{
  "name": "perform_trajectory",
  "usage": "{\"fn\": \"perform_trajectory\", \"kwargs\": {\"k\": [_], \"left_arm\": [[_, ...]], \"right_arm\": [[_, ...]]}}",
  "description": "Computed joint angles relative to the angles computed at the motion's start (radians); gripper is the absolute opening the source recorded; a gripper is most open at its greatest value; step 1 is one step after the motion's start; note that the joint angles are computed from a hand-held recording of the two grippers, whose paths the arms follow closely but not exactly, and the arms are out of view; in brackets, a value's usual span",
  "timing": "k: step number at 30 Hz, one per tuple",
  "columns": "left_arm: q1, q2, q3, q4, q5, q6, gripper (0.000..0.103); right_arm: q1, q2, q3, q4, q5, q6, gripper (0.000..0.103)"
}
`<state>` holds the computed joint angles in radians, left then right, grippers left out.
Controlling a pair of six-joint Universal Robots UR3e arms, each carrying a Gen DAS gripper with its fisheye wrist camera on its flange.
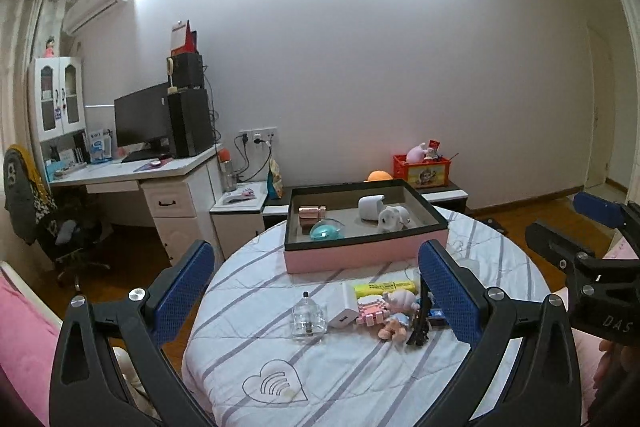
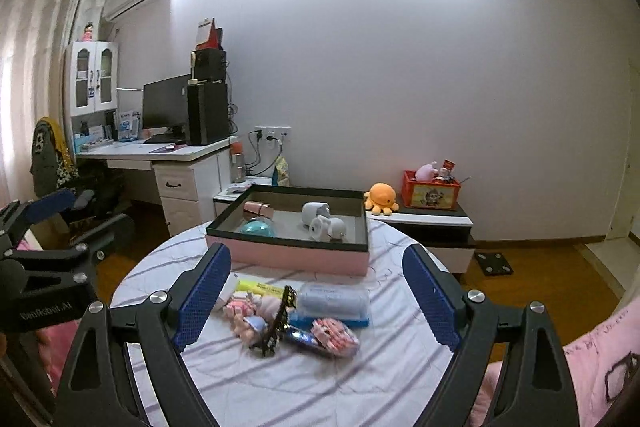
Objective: Organize rigid objects
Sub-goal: 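Withdraw both tools from the box back over the bed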
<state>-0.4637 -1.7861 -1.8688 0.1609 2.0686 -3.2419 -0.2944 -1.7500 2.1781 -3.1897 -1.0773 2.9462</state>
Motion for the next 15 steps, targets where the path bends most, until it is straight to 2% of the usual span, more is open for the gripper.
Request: {"fn": "perform_trajectory", "kwargs": {"k": [8, 15], "left_arm": [[0.01, 0.015, -0.054, -0.01, -0.015, -0.019, 0.103], [0.085, -0.004, -0.102, -0.052, -0.121, -0.035, 0.103]], "right_arm": [[-0.038, -0.037, 0.072, -0.001, -0.014, -0.019, 0.089], [-0.025, 0.071, 0.072, -0.008, -0.057, -0.03, 0.089]]}}
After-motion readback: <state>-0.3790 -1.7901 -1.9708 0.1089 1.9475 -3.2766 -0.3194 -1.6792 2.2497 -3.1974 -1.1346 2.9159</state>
